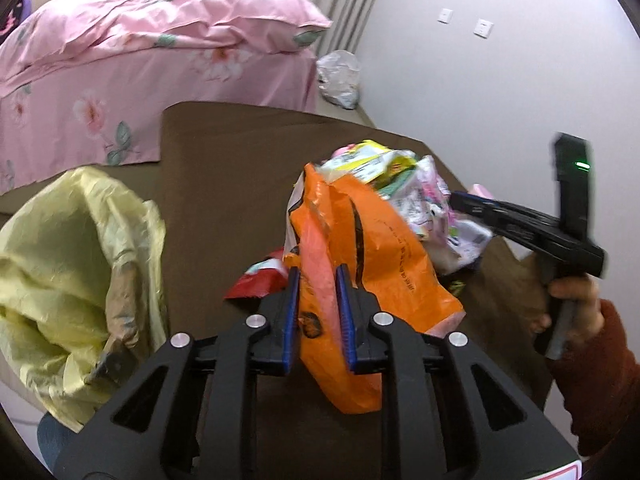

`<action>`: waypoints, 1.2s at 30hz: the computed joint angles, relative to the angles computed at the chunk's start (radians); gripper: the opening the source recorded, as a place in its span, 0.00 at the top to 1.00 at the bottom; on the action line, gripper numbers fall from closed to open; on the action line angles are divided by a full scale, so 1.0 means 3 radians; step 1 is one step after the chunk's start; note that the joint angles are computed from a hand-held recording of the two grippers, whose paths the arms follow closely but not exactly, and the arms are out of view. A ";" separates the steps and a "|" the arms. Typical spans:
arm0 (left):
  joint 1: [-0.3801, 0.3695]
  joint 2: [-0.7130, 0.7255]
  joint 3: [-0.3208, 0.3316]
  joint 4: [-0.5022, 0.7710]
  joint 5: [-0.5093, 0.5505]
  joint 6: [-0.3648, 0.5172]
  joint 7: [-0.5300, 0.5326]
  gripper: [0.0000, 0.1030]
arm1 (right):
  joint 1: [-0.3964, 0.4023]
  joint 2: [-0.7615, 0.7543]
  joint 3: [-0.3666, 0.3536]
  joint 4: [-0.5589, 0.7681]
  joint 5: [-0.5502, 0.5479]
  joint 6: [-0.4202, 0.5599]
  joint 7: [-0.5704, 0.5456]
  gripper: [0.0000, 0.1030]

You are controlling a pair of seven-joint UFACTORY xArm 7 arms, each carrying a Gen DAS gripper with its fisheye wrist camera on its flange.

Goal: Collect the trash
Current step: 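Reach the left tool to the orange plastic bag and grasp it, then lift the orange bag with the left tool while the right tool grasps a pink wrapper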

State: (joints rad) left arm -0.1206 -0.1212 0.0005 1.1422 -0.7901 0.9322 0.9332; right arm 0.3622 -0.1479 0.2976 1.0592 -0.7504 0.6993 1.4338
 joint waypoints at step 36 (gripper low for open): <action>0.0048 0.0518 -0.0138 0.0501 0.0060 -0.0112 -0.0620 0.53 | 0.0000 -0.0365 0.0252 -0.0116 -0.0622 -0.0182 0.0502 0.95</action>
State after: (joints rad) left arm -0.1061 0.0344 -0.0410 1.2926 -0.7720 0.8984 0.7472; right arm 0.3622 -0.2576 0.3732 1.0245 -0.9368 0.6448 1.5843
